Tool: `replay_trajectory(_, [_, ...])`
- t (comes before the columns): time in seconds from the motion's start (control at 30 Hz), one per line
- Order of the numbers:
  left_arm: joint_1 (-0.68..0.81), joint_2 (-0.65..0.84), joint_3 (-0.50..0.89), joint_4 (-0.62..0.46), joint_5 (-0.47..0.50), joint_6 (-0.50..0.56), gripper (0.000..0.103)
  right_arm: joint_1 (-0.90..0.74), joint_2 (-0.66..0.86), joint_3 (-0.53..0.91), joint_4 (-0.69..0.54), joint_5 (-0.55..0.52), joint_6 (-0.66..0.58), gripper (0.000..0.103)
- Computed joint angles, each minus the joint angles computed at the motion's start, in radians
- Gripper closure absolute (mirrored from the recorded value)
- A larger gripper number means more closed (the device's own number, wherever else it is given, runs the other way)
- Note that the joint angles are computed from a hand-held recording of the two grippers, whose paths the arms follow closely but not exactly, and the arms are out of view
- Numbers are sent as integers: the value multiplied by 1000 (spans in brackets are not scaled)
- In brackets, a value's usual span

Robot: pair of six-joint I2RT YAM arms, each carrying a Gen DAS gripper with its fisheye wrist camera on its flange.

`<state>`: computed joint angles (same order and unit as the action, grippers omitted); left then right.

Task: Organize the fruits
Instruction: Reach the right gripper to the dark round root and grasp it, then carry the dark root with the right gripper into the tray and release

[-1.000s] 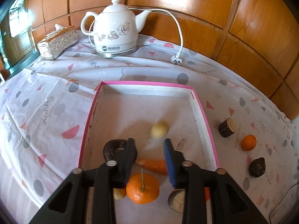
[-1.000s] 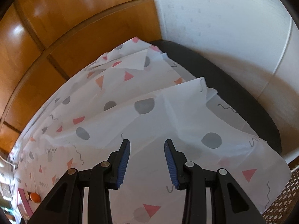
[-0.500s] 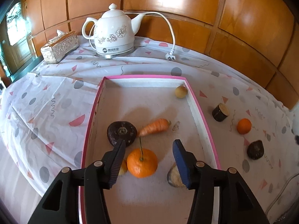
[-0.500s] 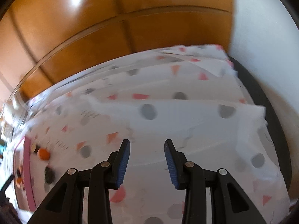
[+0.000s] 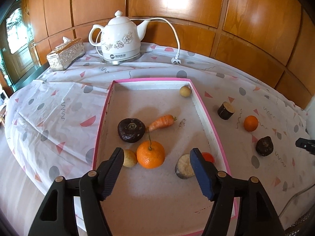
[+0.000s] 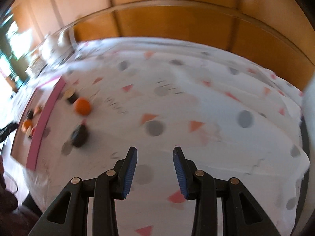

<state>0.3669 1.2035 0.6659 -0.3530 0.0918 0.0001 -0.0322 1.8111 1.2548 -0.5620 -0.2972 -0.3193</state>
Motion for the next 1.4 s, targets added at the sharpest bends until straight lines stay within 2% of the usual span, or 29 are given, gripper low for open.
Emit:
replay_trajectory(0.07, [11,-7,-3,-6,13,-1,33,33,3,4,-19,-2,-17,65])
replay_trajectory(0.17, [21,-24,-11,-10,20,-1,30,80,28,39,-56,-20,-14,55])
replay_trajectory(0.23, [27,-36,-15,-14,25,0,30,118,42,53,-65,-30,2,53])
replay_trajectory(0.5, [83,-86,-32,-39,42,1,27,286,126,105,-46,33,58,53])
replay_trajectory(0.63, [129,-128,-48,-52,40,-4,21,320,172,140,-46,61,80,53])
replay_trajectory(0.83, [205,-156,-71,-66,67,17,17,374,215,153,-30,119,79,53])
replay_trajectory(0.9, [235,-162,-81,-67,81,21,17,390,221,149,-25,148,78,59])
replay_trajectory(0.97, [261,-159,-86,-68,95,26,17,396,208,125,0,162,80,59])
replay_trajectory(1.17, [289,-172,-96,-69,113,29,16,400,176,83,33,149,116,59])
replay_trajectory(1.4, [332,-192,-102,-82,147,35,12,419,111,49,52,103,153,59])
